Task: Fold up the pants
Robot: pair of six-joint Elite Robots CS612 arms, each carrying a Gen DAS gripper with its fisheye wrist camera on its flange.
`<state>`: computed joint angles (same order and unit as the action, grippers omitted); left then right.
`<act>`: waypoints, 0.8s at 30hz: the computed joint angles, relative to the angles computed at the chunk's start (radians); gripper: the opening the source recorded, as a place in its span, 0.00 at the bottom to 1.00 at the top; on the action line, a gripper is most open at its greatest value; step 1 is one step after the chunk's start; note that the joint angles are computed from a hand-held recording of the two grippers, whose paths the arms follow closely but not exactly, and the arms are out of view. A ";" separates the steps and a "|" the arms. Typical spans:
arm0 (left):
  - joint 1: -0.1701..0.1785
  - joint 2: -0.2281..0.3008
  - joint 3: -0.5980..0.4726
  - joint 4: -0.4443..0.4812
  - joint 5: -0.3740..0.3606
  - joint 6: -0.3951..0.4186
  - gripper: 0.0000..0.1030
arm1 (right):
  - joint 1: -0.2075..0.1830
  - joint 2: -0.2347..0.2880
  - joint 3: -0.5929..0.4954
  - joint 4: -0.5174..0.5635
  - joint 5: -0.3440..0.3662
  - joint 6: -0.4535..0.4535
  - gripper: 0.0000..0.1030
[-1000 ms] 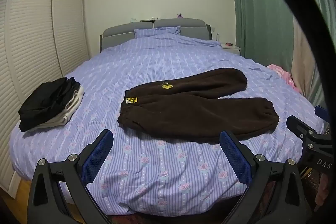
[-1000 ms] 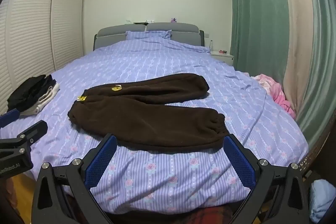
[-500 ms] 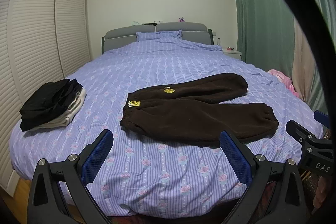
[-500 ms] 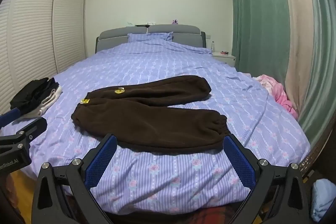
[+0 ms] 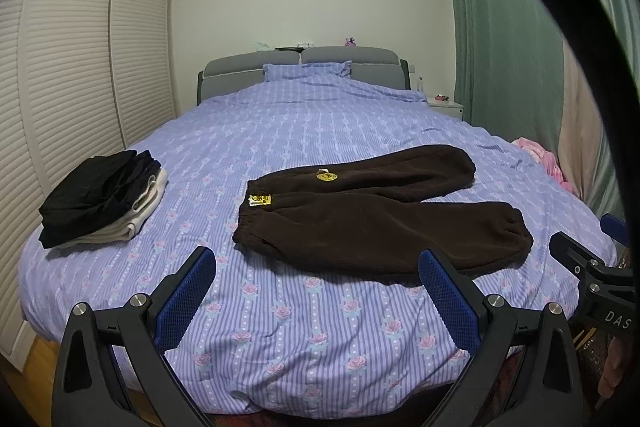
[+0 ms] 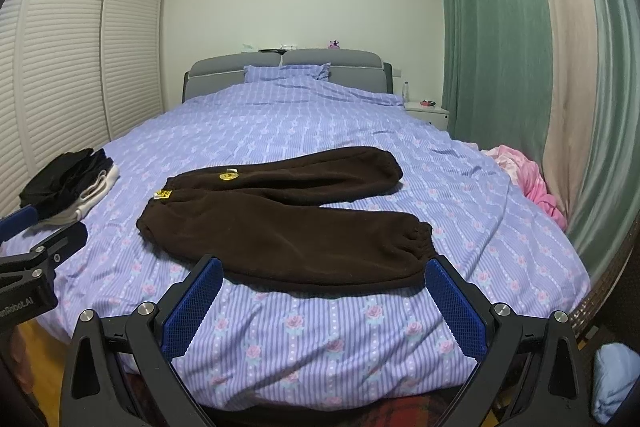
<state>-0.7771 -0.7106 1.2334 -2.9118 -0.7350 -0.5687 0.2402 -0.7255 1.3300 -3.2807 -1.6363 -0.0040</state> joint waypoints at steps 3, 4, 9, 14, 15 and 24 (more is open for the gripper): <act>-0.001 0.000 0.002 -0.007 0.005 0.002 1.00 | 0.000 -0.001 0.002 -0.001 0.001 -0.002 1.00; -0.001 0.000 0.003 -0.007 0.007 0.003 1.00 | -0.001 -0.001 0.002 0.000 0.002 -0.003 1.00; -0.001 0.000 0.005 -0.008 0.010 0.002 1.00 | 0.000 0.000 0.000 0.000 0.000 -0.003 1.00; -0.002 0.000 0.008 -0.014 0.014 0.003 1.00 | 0.000 0.000 0.001 -0.001 0.000 -0.002 1.00; -0.002 0.000 0.009 -0.016 0.014 0.002 1.00 | 0.000 0.000 0.001 -0.001 0.000 -0.002 1.00; -0.002 -0.001 0.012 -0.017 0.014 0.002 1.00 | 0.001 0.002 0.000 0.002 0.000 -0.003 1.00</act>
<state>-0.7790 -0.7120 1.2449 -2.9288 -0.7212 -0.5663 0.2407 -0.7236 1.3300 -3.2788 -1.6364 -0.0070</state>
